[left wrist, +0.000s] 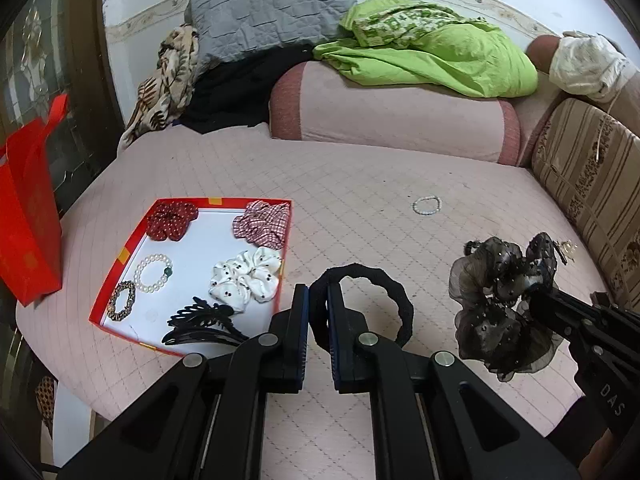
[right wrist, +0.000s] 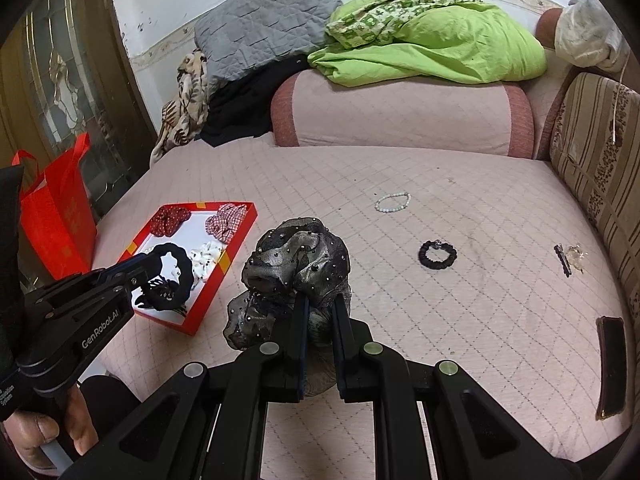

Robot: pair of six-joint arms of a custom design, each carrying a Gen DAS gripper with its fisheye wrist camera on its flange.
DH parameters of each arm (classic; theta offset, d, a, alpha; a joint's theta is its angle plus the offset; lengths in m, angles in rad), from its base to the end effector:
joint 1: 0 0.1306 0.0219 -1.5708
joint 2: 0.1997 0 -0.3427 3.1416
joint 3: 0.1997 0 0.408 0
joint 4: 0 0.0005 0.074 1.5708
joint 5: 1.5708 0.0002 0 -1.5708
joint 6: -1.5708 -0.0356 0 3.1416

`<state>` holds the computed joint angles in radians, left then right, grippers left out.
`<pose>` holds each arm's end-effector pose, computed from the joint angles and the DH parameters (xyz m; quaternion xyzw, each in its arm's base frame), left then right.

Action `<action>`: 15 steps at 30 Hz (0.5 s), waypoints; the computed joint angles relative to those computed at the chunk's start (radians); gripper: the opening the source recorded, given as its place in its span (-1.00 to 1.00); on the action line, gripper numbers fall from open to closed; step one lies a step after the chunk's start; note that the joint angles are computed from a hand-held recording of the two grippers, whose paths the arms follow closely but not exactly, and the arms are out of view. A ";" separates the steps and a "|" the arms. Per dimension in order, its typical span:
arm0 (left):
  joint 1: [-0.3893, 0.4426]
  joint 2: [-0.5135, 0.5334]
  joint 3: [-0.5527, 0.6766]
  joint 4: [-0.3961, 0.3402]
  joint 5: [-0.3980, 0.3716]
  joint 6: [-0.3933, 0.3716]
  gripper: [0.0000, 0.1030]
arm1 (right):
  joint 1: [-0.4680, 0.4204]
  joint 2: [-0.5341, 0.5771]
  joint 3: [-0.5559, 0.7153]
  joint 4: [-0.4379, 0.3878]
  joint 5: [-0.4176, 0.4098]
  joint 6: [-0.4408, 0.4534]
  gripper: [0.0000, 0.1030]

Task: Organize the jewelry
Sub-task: 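Carry the black hair tie and grey scrunchie into the tray and open both grippers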

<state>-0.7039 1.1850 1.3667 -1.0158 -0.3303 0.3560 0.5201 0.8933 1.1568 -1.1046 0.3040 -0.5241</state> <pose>0.3364 -0.2711 0.4612 0.1010 0.9166 -0.0472 0.3840 0.2920 0.1543 0.4606 0.0559 0.9233 0.0533 0.3762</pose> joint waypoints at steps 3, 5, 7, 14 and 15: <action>0.023 -0.006 -0.012 0.005 0.017 0.001 -0.83 | 0.009 0.023 0.015 -0.006 -0.002 0.001 -0.77; 0.043 -0.009 -0.020 0.009 0.033 0.003 -0.83 | 0.016 0.039 0.024 -0.007 -0.001 0.004 -0.77; 0.061 -0.012 -0.028 0.012 0.046 0.006 -0.83 | 0.024 0.059 0.037 -0.009 0.001 0.009 -0.77; 0.142 -0.019 -0.051 0.022 0.087 0.007 -0.83 | 0.055 0.143 0.093 -0.001 -0.006 0.036 -0.77; 0.162 -0.019 -0.051 0.023 0.095 0.006 -0.83 | 0.059 0.158 0.104 0.001 -0.008 0.045 -0.77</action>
